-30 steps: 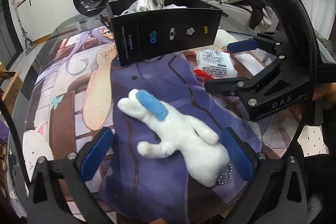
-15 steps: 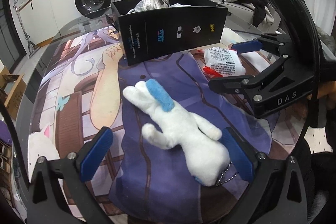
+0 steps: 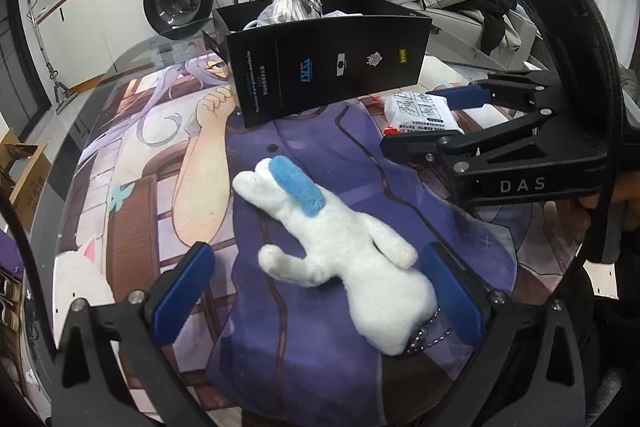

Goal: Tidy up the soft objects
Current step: 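Grasp the plush bunny with the left gripper while the right grasps the red-edged packet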

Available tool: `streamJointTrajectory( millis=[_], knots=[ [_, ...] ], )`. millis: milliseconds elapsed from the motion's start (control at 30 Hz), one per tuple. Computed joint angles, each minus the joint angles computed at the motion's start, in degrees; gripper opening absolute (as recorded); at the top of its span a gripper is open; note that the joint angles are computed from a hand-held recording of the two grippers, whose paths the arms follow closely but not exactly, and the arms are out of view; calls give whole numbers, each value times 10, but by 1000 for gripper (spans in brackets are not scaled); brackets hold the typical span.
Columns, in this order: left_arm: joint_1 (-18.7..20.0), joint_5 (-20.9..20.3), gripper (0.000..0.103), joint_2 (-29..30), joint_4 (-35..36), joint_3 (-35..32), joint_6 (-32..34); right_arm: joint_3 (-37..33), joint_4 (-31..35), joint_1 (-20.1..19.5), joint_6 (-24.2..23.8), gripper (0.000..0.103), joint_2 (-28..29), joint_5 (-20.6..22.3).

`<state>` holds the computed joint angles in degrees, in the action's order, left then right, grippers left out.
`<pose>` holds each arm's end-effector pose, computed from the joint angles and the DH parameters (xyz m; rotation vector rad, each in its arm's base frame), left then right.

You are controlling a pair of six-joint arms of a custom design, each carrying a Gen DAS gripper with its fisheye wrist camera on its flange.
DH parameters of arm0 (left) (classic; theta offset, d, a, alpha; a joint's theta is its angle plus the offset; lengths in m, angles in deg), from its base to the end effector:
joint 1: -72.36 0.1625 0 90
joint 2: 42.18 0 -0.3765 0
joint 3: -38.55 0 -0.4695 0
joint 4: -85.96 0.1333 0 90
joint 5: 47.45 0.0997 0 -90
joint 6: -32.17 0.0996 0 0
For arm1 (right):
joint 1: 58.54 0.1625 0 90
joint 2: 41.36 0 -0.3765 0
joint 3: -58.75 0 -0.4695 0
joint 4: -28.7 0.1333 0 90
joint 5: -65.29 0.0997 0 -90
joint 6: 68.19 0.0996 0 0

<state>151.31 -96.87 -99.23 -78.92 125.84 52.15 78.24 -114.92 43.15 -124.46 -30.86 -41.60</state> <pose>0.0536 -0.7588 0.2582 0.2728 2.2595 -0.8562 0.2858 -0.8664 -0.1881 1.4354 -2.2793 0.3695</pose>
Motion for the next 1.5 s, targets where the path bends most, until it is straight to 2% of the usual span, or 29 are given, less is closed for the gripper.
streamJointTrajectory(
  millis=[133, 333, 667, 800, 933, 1033, 1300, 1433, 1500],
  knots=[
    [-1, 2, 103, -2, 0, 3, -1, 64, -49, 1, 11, 63, -30, -2],
    [-3, 8, 103, -3, 15, 1, -11, 131, -104, 4, 32, 63, -60, -16],
    [-5, 8, 100, -5, 2, 9, -11, 166, -122, 3, 44, 63, -79, -15],
    [-7, 3, 88, -9, -5, 16, -5, 158, -115, 1, 42, 63, -76, -12],
    [-10, -1, 64, -11, -15, 20, 5, 163, -116, -1, 37, 63, -80, -7],
    [-10, 0, 52, -9, -29, 21, 7, 163, -113, -3, 33, 63, -82, -3],
    [-10, -2, 47, -9, -40, 24, 1, 171, -119, -9, 30, 63, -92, 0],
    [-6, -16, 45, -13, -45, 26, -5, 174, -121, -10, 30, 62, -96, -1],
    [-5, -22, 36, -14, -53, 29, -5, 180, -125, -11, 27, 62, -100, 1]
  ],
)
